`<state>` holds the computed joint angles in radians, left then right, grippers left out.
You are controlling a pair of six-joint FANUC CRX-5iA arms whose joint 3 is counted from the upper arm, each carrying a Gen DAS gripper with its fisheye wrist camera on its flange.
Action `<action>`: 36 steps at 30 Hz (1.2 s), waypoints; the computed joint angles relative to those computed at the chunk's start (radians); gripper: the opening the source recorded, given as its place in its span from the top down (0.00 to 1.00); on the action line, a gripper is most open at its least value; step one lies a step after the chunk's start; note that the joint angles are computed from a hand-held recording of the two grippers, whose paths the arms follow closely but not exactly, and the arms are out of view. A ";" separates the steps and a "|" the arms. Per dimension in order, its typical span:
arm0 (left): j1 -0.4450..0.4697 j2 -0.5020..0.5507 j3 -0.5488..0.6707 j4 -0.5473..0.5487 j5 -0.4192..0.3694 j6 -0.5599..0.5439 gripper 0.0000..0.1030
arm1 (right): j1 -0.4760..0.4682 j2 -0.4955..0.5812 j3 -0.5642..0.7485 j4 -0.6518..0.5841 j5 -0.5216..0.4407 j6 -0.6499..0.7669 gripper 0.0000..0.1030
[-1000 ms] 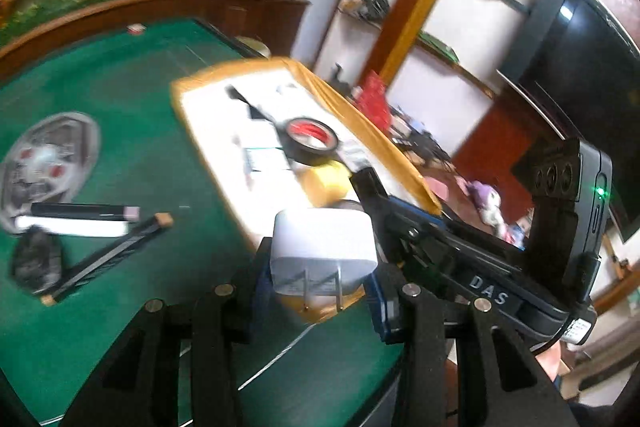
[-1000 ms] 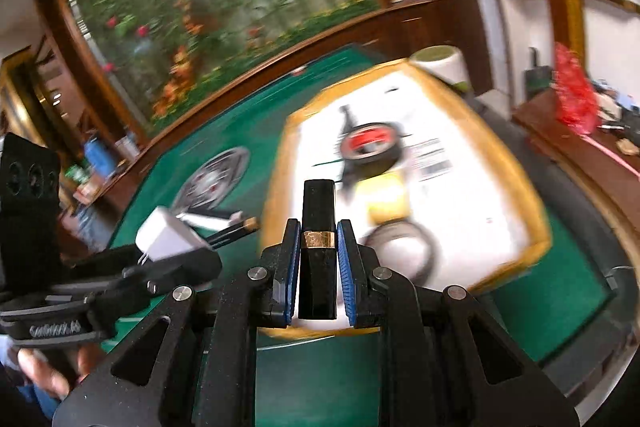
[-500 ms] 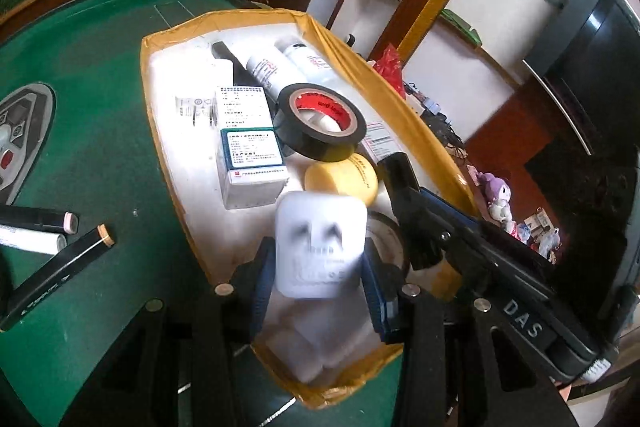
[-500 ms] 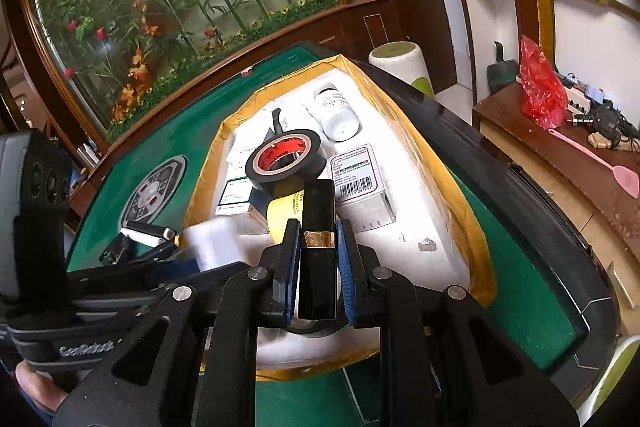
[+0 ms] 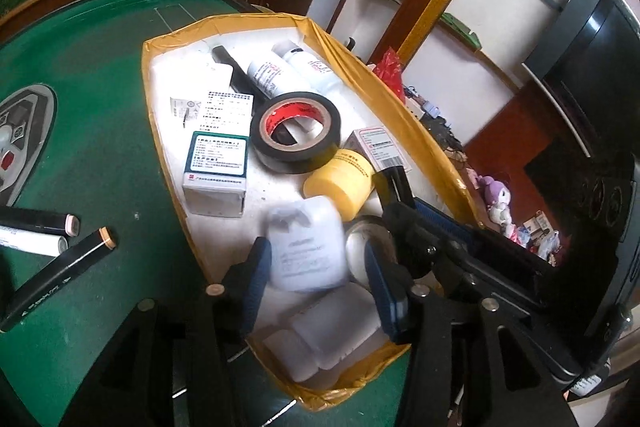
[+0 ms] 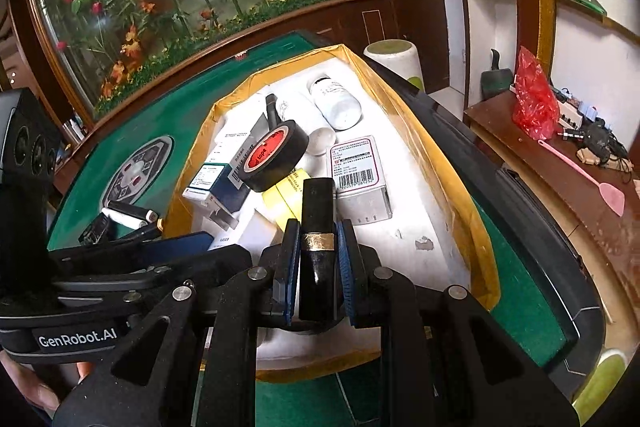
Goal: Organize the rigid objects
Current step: 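Lower the charger and marker into the tray and open both tools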
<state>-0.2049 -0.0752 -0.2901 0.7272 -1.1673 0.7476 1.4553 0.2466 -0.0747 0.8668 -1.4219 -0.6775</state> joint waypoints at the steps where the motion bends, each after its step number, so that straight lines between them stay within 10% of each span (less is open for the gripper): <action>1: 0.003 0.000 -0.001 0.007 -0.008 -0.004 0.48 | 0.002 -0.001 0.000 0.001 -0.001 -0.003 0.82; 18: 0.100 -0.075 -0.048 0.058 -0.066 -0.076 0.38 | 0.043 0.000 0.007 0.116 -0.033 -0.089 0.81; 36: 0.468 -0.024 -0.004 0.017 -0.051 -0.059 0.23 | -0.088 0.150 0.208 0.119 0.341 0.189 0.81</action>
<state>0.2633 -0.0988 -0.2945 0.7439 -1.2187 0.6883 1.3673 0.3963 0.1333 0.9858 -1.0813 -0.4886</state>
